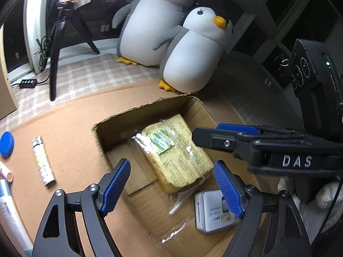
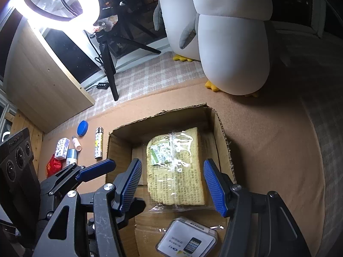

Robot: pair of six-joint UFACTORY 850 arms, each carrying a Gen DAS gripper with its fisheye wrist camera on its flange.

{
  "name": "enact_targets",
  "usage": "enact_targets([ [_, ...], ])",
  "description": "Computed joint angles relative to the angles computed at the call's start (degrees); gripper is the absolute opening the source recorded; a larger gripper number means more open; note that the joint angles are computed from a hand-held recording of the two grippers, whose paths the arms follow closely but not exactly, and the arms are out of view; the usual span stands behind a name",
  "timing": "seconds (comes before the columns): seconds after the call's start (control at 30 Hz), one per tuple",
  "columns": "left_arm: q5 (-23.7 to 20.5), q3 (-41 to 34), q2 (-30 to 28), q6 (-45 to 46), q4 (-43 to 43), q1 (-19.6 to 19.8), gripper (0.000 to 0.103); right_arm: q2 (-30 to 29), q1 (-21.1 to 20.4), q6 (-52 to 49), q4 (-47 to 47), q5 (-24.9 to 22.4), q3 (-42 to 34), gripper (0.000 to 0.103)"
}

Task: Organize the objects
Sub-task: 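Lower the bread bag into the cardboard box and open the right gripper, then move the right gripper back toward the white-and-blue sunscreen bottle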

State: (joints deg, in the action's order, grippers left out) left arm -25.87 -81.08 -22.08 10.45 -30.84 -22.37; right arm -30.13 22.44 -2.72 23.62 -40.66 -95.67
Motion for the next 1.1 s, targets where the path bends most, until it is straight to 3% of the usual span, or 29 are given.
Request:
enact_targets([
  [0.57, 3.61, 20.79, 20.00, -0.58, 1.23, 6.07, 0.083, 6.60, 8.11, 3.29, -2.63, 7.35, 6.46, 0.056],
  [0.87, 2.69, 30.55, 28.90, 0.58, 0.68, 13.69, 0.083, 5.81, 13.45, 1.09, 2.32, 10.29, 5.58, 0.057],
  [1.1, 1.10, 35.92, 33.00, 3.93, -1.27, 20.99, 0.083, 1.99, 17.43, 5.58, -2.21, 10.05, 1.16, 0.057],
])
